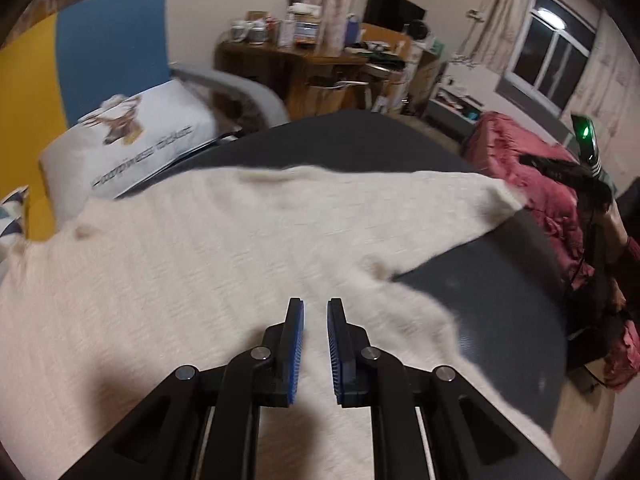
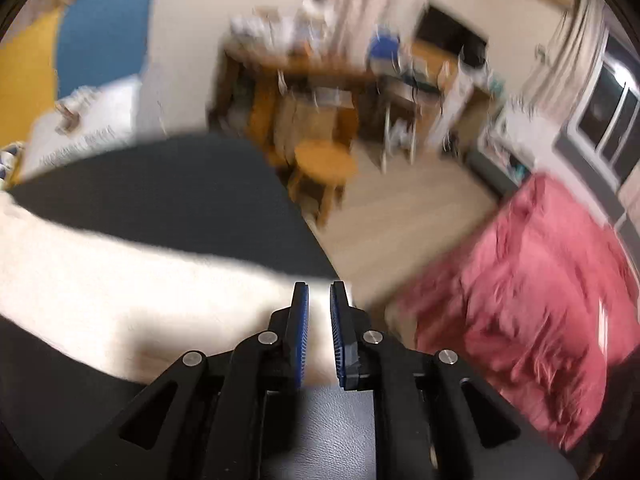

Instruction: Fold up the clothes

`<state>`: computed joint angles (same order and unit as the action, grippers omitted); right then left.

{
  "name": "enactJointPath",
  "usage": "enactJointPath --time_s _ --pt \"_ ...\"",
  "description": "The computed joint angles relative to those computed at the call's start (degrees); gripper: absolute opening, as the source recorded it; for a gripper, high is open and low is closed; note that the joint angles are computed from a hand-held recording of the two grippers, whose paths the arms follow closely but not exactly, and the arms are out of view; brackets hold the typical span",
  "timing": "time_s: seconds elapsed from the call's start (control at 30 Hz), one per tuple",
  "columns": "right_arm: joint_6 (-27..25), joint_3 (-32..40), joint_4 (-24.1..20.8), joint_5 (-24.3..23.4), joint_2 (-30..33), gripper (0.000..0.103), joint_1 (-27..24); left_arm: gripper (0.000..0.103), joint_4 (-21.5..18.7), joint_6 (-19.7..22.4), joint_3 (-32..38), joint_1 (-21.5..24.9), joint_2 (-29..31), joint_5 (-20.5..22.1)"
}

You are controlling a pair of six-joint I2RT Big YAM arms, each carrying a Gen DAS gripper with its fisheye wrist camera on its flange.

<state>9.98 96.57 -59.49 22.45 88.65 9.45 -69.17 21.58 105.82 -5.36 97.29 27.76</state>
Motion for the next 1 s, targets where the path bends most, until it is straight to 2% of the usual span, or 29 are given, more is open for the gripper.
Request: enactJointPath --time_s 0.07,0.13,0.3,0.37,0.5,0.6,0.7,0.77,0.83,0.9,0.93,1.0 --pt "-1.87 1.38 1.76 -7.71 -0.38 0.012 2.04 0.011 -0.45 0.82 -0.75 -1.14 -0.39 0.07" --pt "-4.97 5.37 -0.63 -16.1 2.52 0.012 5.63 0.011 -0.46 1.35 -1.8 -2.16 -0.89 -0.12" --pt "-9.95 16.8 -6.41 -24.32 13.84 0.012 11.86 0.011 -2.41 0.86 -2.52 -4.06 -0.16 -0.96" --pt "-11.75 24.17 -11.49 -22.42 19.97 0.012 14.0 0.011 -4.0 1.0 -2.47 -4.67 0.69 -2.28" --pt "-13.27 29.57 -14.47 -16.24 25.9 0.011 14.85 0.011 -3.18 1.13 -3.56 -4.84 0.24 -2.58" --pt "-9.89 31.49 -14.51 -17.65 27.23 0.009 13.57 0.011 -3.75 0.5 -3.17 -4.7 0.23 -2.19" --pt "-9.6 32.88 -15.78 -17.55 27.72 0.009 13.37 0.011 -2.81 -1.87 -4.84 -2.76 -1.57 1.3" --pt "-8.43 33.44 -16.07 -19.74 26.69 0.009 13.5 0.011 -1.62 -2.97 -6.81 -1.07 -3.38 3.88" --pt "-8.91 30.33 -12.88 -25.42 23.85 0.009 13.63 0.011 -0.72 -3.65 -8.68 0.03 -4.99 5.81" --pt "-11.94 30.84 -12.65 -30.63 23.69 0.009 14.61 0.011 -2.02 -3.28 -9.69 -0.09 -5.45 7.24" --pt "-13.4 32.24 -13.78 -31.84 24.65 0.009 15.23 0.011 -2.92 -2.87 -10.01 -0.38 -5.44 7.43" --pt "-17.0 39.23 -21.4 -30.15 30.0 0.009 16.56 0.011 -4.8 -0.93 -10.8 -1.12 -5.28 6.21"
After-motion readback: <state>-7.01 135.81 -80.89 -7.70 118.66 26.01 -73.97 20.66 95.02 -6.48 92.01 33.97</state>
